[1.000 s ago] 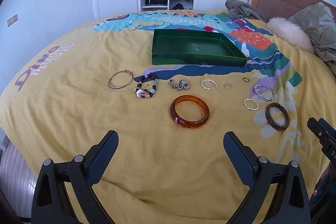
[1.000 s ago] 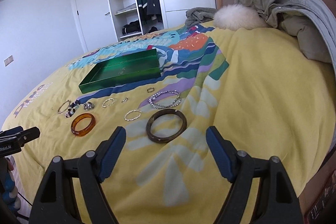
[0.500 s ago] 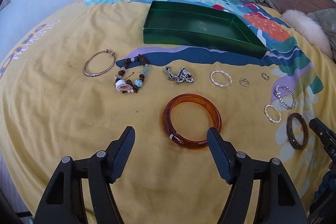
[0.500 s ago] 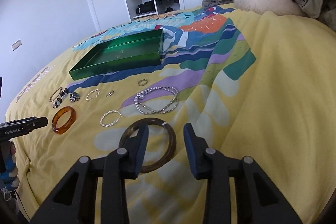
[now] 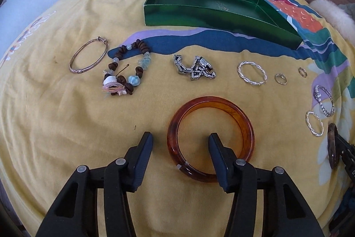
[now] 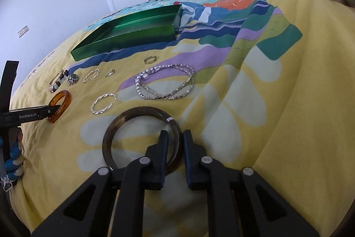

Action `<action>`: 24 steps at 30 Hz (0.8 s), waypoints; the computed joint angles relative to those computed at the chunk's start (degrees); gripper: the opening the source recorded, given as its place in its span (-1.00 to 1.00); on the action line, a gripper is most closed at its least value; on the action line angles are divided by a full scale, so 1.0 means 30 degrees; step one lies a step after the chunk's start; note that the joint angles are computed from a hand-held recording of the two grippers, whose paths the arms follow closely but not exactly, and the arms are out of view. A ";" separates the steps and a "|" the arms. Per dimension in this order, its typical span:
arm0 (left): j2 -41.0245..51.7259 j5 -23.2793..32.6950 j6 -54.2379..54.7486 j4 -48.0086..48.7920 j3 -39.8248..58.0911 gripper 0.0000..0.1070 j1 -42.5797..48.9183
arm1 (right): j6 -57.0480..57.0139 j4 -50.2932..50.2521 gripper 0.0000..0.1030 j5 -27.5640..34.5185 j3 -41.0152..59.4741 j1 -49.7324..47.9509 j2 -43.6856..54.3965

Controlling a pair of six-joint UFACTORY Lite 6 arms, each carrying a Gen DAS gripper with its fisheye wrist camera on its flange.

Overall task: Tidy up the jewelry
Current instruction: 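Grasp the amber bangle with the left tool while the right tool grasps the dark bangle, then carry both bangles into the green tray and open both tools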

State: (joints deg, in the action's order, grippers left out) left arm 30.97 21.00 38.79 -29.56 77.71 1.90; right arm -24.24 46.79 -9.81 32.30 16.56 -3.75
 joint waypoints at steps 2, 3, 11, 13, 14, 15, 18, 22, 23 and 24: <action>0.0058 -0.0383 -0.0465 0.0607 -0.0081 -0.04 -0.0227 | 0.0218 -0.0304 -0.75 0.0125 0.0207 -0.0060 0.0436; 0.0138 -0.0556 -0.0627 0.0818 -0.0072 -0.03 -0.0329 | -0.0088 -0.0132 -0.75 0.0243 0.0358 -0.0079 0.0618; 0.0457 -0.1177 -0.1714 0.1984 0.0039 -0.03 -0.0743 | 0.0227 -0.0978 -0.75 0.0415 0.0797 -0.0194 0.1341; 0.0346 -0.1374 -0.1918 0.2153 -0.0115 -0.04 -0.0843 | -0.0701 -0.0170 -0.75 0.0395 0.0952 -0.0125 0.1508; 0.0261 -0.1509 -0.1880 0.2172 -0.0226 -0.06 -0.0873 | -0.1151 0.0281 -0.75 0.0306 0.0993 -0.0032 0.1564; 0.0147 -0.1676 -0.1864 0.2241 -0.0368 -0.11 -0.0921 | -0.1542 0.0707 -0.76 0.0195 0.0978 0.0061 0.1559; -0.0243 -0.1996 -0.1045 0.1597 -0.0777 -0.39 -0.0931 | -0.4724 0.4011 -0.81 -0.0239 0.0975 0.0523 0.1413; -0.0552 -0.1647 0.1517 -0.0737 -0.0881 -0.79 -0.0507 | -0.6910 0.6944 -0.83 -0.1115 0.0545 0.1240 0.0592; -0.0590 -0.1541 0.2116 -0.1281 -0.0900 -0.79 -0.0401 | -0.7053 0.7353 -0.83 -0.1300 0.0350 0.1374 0.0277; -0.0707 -0.1516 0.2634 -0.1726 -0.1017 -0.79 -0.0323 | -0.7464 0.8032 -0.84 -0.1515 0.0184 0.1563 -0.0071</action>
